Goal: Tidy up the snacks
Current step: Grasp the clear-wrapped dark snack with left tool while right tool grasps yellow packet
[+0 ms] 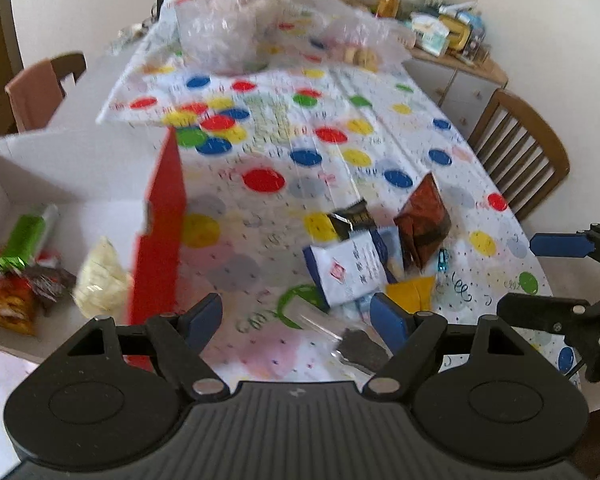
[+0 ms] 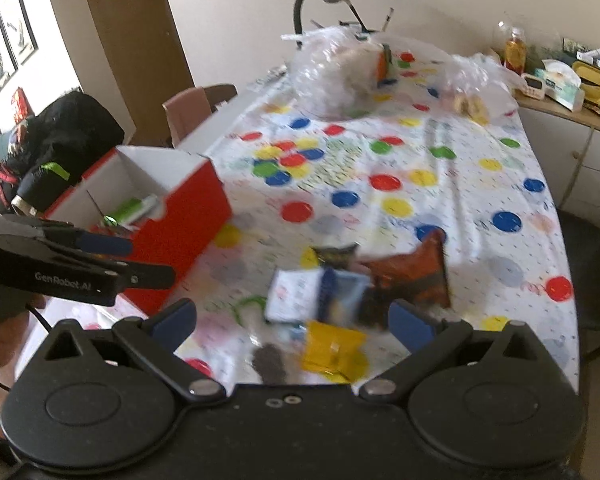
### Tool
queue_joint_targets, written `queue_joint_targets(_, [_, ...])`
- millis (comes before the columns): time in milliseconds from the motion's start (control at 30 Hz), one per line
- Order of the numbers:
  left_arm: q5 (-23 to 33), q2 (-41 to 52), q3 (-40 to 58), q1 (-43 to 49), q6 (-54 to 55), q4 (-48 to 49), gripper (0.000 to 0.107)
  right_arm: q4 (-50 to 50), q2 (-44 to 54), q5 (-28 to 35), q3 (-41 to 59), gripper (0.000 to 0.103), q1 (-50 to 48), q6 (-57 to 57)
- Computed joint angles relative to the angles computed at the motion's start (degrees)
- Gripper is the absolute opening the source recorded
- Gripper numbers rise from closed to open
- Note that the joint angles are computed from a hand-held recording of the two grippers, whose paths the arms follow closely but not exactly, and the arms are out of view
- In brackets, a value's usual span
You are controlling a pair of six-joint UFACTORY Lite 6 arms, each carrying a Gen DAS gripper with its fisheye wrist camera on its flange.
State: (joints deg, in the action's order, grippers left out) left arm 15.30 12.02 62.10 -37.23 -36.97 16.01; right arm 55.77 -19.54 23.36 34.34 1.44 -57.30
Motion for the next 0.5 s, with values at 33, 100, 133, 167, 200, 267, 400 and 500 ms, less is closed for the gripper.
queue_joint_targets(33, [0.5,1.8,1.2,-0.9,-2.8,1.7,0.081,1.6,0.8,0.8,-0.3,0.102,-1.7,-3.3])
queue_joint_targets(100, [2.1,5.2,3.8,-2.4,-7.5,4.7,0.081,5.1,3.1,2.4,-0.6,0.102,-4.6,-10.0])
queue_joint_targets(133, [2.7,7.2,5.3,-3.1,-9.4,5.4,0.081,6.4,4.1,3.0,-0.8,0.102,-5.6,-12.8])
queue_joint_targets(167, [3.0,8.5,6.1,-3.5,-10.5,5.6,0.081,7.6,5.6,3.3,-0.8,0.101,-6.3,-15.7])
queue_joint_targets(200, [3.4,10.3,7.2,-4.1,-11.9,5.8,0.081,8.7,7.4,3.5,-0.5,0.101,-7.0,-18.1])
queue_joint_targets(267, [4.4,13.8,9.7,-5.0,-13.7,5.2,0.081,9.9,11.0,4.5,0.5,0.1,-8.3,-21.3])
queue_joint_targets(400, [6.5,19.8,14.7,-5.5,-14.2,1.0,0.081,12.0,18.9,4.7,3.5,0.097,-8.7,-26.9])
queue_joint_targets(500, [7.9,23.2,17.9,-5.5,-14.9,-2.5,0.081,12.0,23.7,4.9,5.3,0.095,-9.0,-28.5])
